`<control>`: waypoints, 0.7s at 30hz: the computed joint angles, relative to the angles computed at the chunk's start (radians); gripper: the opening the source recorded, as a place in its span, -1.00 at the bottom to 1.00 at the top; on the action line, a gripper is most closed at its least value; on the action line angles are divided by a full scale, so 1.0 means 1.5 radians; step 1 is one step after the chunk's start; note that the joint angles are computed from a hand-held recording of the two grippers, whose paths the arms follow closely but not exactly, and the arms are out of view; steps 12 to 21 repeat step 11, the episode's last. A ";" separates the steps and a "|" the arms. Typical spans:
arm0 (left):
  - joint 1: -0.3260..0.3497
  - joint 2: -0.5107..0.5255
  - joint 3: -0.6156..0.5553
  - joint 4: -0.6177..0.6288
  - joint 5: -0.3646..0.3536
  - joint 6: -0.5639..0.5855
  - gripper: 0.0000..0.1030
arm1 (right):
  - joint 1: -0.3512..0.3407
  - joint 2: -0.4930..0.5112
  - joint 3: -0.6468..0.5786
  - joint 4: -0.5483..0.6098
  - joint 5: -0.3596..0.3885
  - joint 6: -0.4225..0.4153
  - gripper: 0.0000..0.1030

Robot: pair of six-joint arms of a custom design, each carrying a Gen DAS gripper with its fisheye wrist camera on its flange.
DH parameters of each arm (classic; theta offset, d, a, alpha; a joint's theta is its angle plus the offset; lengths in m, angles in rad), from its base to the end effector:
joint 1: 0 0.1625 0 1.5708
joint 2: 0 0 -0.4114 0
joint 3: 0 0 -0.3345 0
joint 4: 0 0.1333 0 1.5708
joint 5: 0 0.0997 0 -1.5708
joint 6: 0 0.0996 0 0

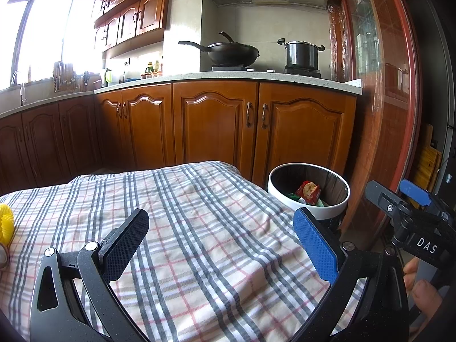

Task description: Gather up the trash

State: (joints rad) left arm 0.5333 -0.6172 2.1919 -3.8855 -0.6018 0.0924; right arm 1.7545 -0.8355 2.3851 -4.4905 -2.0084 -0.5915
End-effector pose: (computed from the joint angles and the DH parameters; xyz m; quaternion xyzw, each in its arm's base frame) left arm -0.2744 -0.4121 0.0917 0.2994 0.7870 -0.4826 0.2410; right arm 0.1610 -0.3681 0.2129 0.1586 -0.7518 0.5708 0.2897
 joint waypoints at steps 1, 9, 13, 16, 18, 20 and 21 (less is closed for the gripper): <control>0.000 0.000 0.000 -0.001 0.000 0.001 1.00 | 0.000 0.000 0.000 0.000 0.000 -0.001 1.00; 0.005 -0.006 0.003 0.004 -0.009 -0.003 1.00 | -0.001 -0.001 -0.004 0.012 0.002 0.002 1.00; 0.009 -0.009 0.004 0.006 -0.013 -0.003 1.00 | 0.000 -0.001 -0.006 0.017 0.002 0.005 1.00; 0.009 -0.009 0.004 0.006 -0.013 -0.003 1.00 | 0.000 -0.001 -0.006 0.017 0.002 0.005 1.00; 0.009 -0.009 0.004 0.006 -0.013 -0.003 1.00 | 0.000 -0.001 -0.006 0.017 0.002 0.005 1.00; 0.009 -0.009 0.004 0.006 -0.013 -0.003 1.00 | 0.000 -0.001 -0.006 0.017 0.002 0.005 1.00; 0.009 -0.009 0.004 0.006 -0.013 -0.003 1.00 | 0.000 -0.001 -0.006 0.017 0.002 0.005 1.00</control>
